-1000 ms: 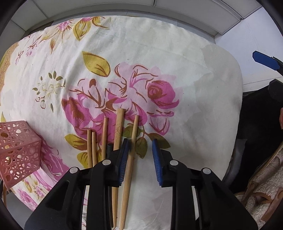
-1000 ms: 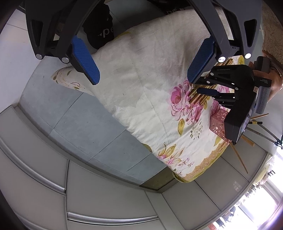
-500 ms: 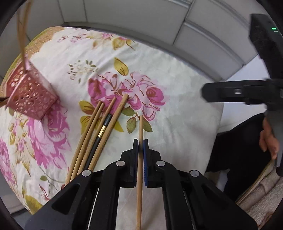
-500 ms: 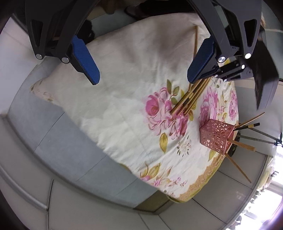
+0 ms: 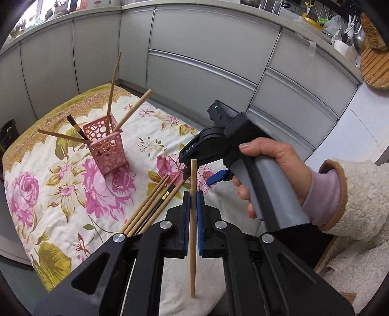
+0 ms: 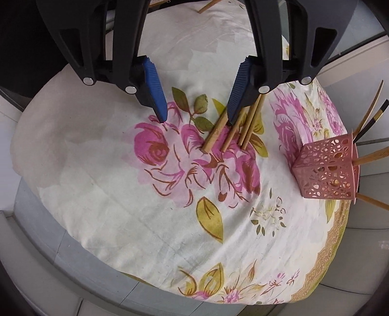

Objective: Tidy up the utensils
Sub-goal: 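Lift the chopstick upright with the left tool while the right tool closes on another chopstick, then raise the wooden chopstick in the right tool upright above the cloth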

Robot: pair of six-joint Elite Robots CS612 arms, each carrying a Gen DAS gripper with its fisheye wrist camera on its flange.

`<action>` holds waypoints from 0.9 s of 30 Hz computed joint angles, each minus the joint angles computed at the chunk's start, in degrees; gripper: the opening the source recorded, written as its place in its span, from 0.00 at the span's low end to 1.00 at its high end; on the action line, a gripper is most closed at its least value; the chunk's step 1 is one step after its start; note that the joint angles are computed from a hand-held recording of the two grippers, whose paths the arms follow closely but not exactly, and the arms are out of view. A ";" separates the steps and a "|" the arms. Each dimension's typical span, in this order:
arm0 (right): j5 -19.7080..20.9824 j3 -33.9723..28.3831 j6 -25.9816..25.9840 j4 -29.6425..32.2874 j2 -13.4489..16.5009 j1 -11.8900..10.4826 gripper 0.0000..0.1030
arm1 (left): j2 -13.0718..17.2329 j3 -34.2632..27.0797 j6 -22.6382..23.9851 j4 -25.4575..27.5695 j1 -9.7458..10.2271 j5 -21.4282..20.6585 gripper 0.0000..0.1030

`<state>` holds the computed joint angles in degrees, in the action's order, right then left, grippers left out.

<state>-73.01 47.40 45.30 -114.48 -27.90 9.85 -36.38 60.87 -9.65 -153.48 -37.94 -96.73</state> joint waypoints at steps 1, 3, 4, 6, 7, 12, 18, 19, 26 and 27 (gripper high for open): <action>-0.84 -1.29 0.38 0.82 0.65 0.17 0.49 | -0.27 0.55 -0.38 -0.97 0.05 0.18 0.04; -2.93 -2.36 1.10 0.98 1.23 0.78 0.49 | -1.72 2.44 -0.71 -2.60 0.04 0.56 0.04; -4.12 -3.34 1.40 1.29 1.80 1.09 0.49 | -1.95 2.78 -0.79 -3.32 0.05 0.65 0.04; -5.78 -4.71 1.85 2.35 2.64 1.52 0.49 | -2.40 3.56 -1.07 -4.94 0.07 0.50 0.04; -6.34 -5.40 1.70 3.00 3.05 1.57 0.49 | -2.57 3.83 -1.12 -5.50 0.06 0.53 0.04; -11.40 -8.71 0.00 5.28 4.52 2.84 0.50 | -2.92 4.49 -1.28 -7.50 0.05 1.16 0.04; -14.81 -6.97 -6.66 8.20 3.12 3.20 0.17 | -3.62 5.55 -2.26 -9.86 0.13 1.62 0.04; -14.27 -6.91 -7.15 9.94 2.89 2.98 0.13 | -3.73 5.71 -2.40 -10.22 0.13 1.68 0.04; -14.03 -3.86 -10.87 10.48 1.00 2.74 0.15 | -3.92 6.04 -2.61 -11.87 0.08 1.30 0.04; -14.60 -4.53 -11.45 10.23 1.40 3.20 0.22 | -3.94 6.04 -2.61 -11.88 0.06 1.36 0.04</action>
<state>-87.60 42.87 33.85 -104.26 -26.50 13.06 -40.31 66.90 -12.26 -165.36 -37.88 -95.36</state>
